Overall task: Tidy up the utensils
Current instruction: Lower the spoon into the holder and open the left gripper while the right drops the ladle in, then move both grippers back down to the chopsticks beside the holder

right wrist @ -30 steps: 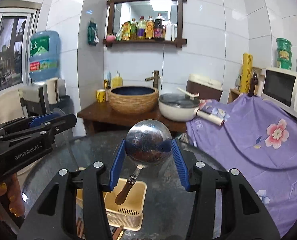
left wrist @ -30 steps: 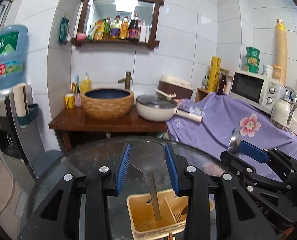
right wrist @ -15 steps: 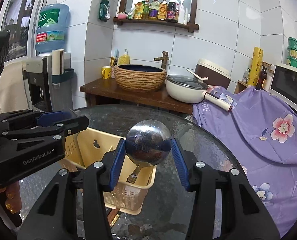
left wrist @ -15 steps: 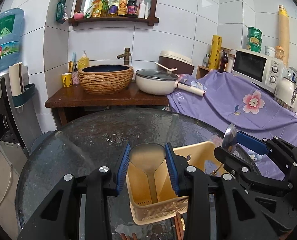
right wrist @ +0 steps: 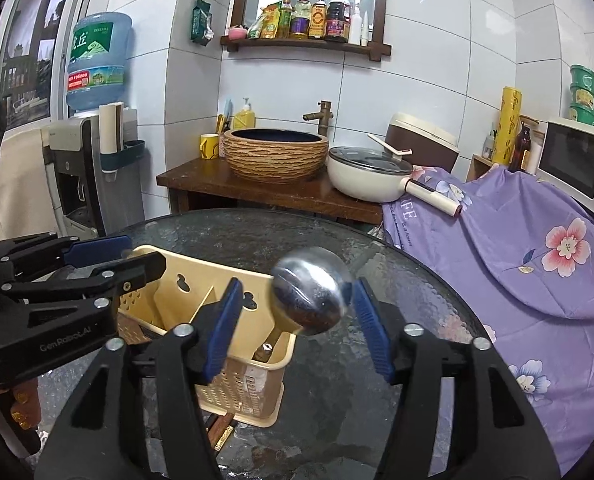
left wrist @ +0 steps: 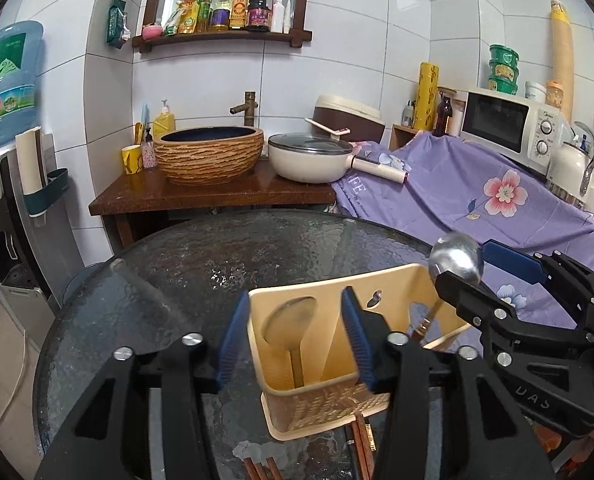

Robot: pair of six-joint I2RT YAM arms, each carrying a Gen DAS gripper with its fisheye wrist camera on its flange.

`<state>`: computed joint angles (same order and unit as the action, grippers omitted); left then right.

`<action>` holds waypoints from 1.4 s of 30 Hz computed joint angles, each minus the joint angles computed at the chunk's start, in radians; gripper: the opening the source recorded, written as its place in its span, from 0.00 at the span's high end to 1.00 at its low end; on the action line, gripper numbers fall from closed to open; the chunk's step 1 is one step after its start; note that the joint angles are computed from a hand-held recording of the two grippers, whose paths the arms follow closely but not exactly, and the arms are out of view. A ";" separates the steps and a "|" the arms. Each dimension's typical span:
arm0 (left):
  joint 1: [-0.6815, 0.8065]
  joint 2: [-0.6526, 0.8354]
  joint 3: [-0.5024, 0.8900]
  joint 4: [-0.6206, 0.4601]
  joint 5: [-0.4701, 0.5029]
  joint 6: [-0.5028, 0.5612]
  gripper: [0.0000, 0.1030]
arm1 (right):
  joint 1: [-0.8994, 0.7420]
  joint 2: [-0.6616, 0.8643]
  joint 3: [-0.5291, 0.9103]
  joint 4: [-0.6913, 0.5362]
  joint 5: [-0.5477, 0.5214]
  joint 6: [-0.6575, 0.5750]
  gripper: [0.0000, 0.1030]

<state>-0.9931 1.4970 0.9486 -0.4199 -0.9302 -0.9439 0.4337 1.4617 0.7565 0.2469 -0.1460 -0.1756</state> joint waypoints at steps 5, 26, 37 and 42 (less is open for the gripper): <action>-0.101 -0.023 0.028 -0.189 -0.115 -0.188 0.21 | -0.010 -0.123 -0.093 0.028 0.007 0.009 0.36; -0.390 0.153 -0.155 -0.309 0.188 -0.817 0.62 | 0.095 -0.146 -0.483 -0.008 0.049 0.149 0.37; -0.382 0.227 -0.153 -0.188 0.240 -0.741 0.63 | 0.190 0.004 -0.473 0.057 0.109 0.189 0.41; -0.368 0.246 -0.151 -0.164 0.256 -0.715 0.63 | 0.186 0.003 -0.439 0.003 0.122 0.175 0.42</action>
